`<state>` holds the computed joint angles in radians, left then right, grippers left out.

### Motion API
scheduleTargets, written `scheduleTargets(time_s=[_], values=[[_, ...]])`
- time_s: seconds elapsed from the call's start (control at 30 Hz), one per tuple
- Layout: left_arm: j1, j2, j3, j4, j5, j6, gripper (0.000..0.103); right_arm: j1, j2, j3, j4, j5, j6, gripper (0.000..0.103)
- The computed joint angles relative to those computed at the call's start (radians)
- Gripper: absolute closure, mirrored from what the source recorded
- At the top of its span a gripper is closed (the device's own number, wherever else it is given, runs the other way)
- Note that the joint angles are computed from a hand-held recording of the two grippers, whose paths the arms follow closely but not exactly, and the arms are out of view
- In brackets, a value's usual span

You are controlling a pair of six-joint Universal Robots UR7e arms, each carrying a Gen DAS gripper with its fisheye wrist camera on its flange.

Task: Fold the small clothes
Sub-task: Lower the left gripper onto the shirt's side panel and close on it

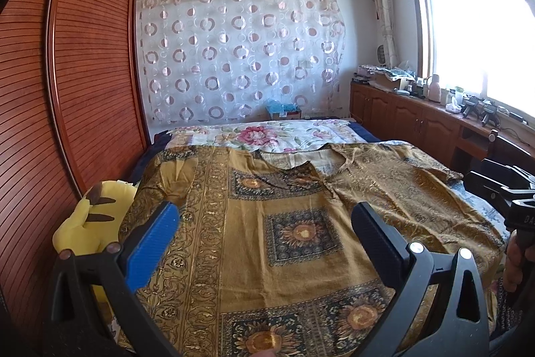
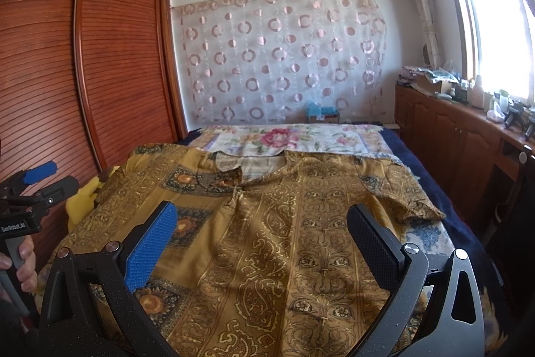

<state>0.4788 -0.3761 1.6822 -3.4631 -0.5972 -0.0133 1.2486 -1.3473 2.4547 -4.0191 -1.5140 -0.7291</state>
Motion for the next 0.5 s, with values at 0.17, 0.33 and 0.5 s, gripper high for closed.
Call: scheduleTargets(time_s=[0.17, 0.33, 0.5], values=[[0.037, -0.005, 0.015, 0.015, -0.002, -0.021, 0.000, 0.002, 0.028, -0.028, 0.060, -0.018, -0.016, 0.000], [0.068, -0.011, 0.025, 0.024, -0.002, -0.027, 0.000, 0.007, 0.064, -0.063, 0.117, -0.045, -0.033, 0.000], [0.101, -0.017, 0.030, 0.041, 0.010, -0.026, 0.000, 0.019, 0.116, -0.099, 0.120, -0.079, -0.059, 0.000]])
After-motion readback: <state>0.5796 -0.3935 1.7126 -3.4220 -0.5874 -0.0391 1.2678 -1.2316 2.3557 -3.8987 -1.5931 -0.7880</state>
